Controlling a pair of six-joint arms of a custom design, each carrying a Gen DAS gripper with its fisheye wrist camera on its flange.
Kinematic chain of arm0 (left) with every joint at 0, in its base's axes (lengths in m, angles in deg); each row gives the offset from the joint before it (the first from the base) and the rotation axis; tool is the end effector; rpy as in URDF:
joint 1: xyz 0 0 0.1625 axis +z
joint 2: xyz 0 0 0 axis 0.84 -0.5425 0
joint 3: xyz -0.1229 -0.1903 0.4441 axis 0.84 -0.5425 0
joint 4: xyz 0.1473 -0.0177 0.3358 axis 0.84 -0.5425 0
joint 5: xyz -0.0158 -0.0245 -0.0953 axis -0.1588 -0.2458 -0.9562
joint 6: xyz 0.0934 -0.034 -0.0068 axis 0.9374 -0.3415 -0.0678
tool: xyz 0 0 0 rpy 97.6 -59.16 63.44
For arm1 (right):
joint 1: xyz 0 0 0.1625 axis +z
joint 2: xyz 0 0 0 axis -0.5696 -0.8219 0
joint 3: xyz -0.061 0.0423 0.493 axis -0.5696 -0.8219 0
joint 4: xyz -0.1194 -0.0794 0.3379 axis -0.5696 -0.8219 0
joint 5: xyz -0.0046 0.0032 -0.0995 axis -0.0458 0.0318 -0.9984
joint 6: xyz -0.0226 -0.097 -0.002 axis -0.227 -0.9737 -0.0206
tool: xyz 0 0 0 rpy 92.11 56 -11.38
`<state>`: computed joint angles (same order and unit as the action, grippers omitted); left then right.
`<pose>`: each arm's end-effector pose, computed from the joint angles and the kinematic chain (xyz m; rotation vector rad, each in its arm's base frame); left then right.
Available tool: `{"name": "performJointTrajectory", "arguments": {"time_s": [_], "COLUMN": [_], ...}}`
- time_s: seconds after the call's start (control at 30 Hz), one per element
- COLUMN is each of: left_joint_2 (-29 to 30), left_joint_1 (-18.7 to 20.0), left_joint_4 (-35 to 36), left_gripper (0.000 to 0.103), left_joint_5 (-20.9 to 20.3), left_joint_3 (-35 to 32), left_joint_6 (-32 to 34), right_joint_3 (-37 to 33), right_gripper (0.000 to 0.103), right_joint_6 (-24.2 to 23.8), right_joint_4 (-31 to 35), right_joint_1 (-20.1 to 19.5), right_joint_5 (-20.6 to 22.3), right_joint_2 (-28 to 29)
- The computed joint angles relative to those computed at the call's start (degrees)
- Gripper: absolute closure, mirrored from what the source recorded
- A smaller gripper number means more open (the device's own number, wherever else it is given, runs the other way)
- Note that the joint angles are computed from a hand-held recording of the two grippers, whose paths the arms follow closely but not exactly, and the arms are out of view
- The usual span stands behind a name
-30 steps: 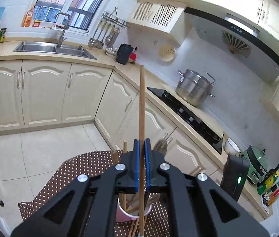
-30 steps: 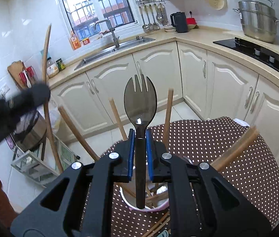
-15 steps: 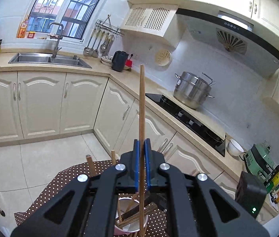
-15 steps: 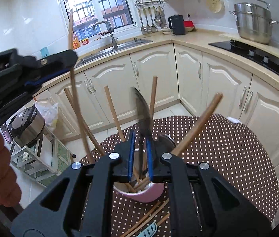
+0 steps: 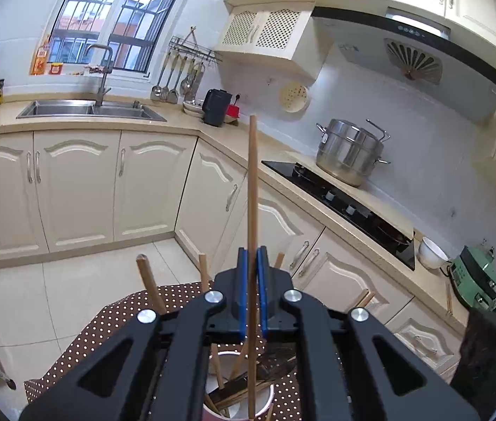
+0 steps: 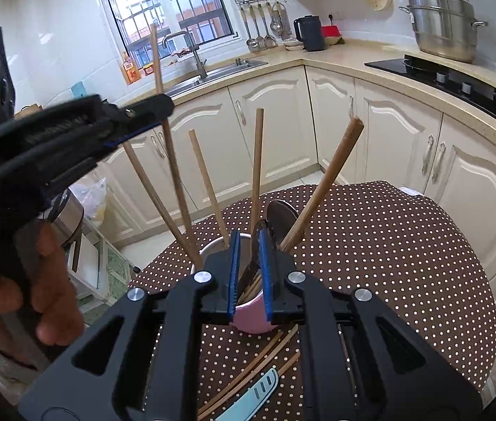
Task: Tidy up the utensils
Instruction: 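Lift both items over the pink cup and drop them in with both tools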
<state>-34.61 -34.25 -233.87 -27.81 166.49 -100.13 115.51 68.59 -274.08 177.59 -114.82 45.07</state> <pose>-0.2383 -0.3267 0.4718 0.6630 2.5134 -1.3037 0.5022 -0.3037 0.1053 0.5593 -2.4520 1.0946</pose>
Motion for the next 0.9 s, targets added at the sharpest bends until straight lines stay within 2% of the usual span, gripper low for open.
{"name": "performJointTrajectory", "arguments": {"time_s": [0.1,0.4,0.67,0.9], "left_joint_2": [0.4,-0.6,0.0,-1.7], "left_joint_1": [-0.9,-2.5,-1.2,-2.1], "left_joint_4": [-1.6,-1.5,-3.3,3.0], "left_gripper": [0.098,0.097,0.098,0.098], "left_joint_5": [0.7,2.8,1.3,0.7], "left_joint_3": [1.2,3.5,2.6,3.6], "left_joint_6": [2.6,4.2,4.9,1.5], "right_joint_3": [0.4,1.1,1.3,2.5], "right_gripper": [0.091,0.091,0.091,0.091], "right_joint_6": [0.7,2.3,3.9,6.7], "right_joint_4": [0.0,0.4,0.8,1.5], "right_joint_1": [0.0,0.4,0.7,0.9], "right_joint_5": [0.0,-1.7,-2.3,-2.8], "right_joint_2": [-0.2,-0.4,-0.6,-0.7]}}
